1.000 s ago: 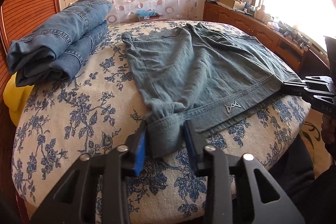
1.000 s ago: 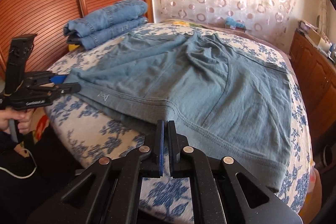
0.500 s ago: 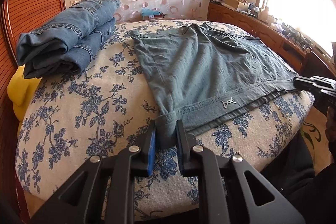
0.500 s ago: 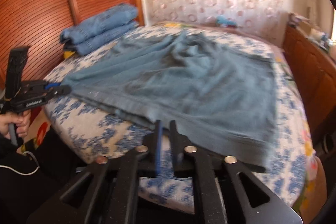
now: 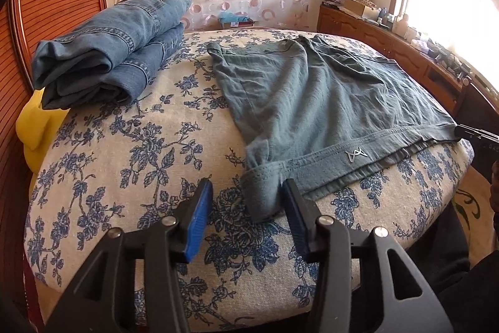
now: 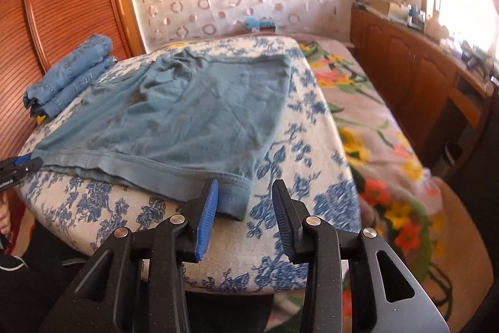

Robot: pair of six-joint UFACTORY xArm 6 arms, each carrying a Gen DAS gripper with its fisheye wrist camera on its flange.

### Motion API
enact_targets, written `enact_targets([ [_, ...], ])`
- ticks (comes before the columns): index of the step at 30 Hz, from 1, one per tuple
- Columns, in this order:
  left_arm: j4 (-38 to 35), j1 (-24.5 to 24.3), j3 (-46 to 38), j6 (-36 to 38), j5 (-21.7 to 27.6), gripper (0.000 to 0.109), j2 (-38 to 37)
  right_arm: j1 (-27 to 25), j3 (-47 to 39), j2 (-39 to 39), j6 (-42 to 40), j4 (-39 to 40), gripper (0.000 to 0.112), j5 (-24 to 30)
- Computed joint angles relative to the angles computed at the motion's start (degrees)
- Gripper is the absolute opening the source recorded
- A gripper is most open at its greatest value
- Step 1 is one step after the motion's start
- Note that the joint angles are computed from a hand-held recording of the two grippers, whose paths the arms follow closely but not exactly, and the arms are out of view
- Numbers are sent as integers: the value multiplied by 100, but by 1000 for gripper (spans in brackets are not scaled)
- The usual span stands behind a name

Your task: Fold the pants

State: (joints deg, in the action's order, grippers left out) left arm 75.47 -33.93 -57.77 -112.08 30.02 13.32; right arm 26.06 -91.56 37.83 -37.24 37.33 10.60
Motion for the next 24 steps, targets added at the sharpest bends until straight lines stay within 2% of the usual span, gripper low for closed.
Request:
enact_targets([
  [7,55,-37,21,-47,44,46,-8,11,90,5,342,-60,35,-37],
  [8,73,-31,23,-46,16,41,-11,14,116,-9,415,-153,35,-53],
  [9,171,-7,33,-116,-77,37,-15,20,101,6,435,-183,30,-55],
  [13,325,12,27,-199,-281,18,-12,41,30,2,9,305,8,138],
  [15,338,16,13,-215,-333,13,-14,41,24,-42,-454,767,4,244],
  [16,343,28,24,-234,-371,9,-29,35,40,-80,-606,893,2,292],
  [20,527,59,165,-518,-686,5,-199,23,228,-314,-1000,1227,1,314],
  [24,172,-153,304,-241,-532,4,-330,-15,614,-686,-1384,1486,1,296],
])
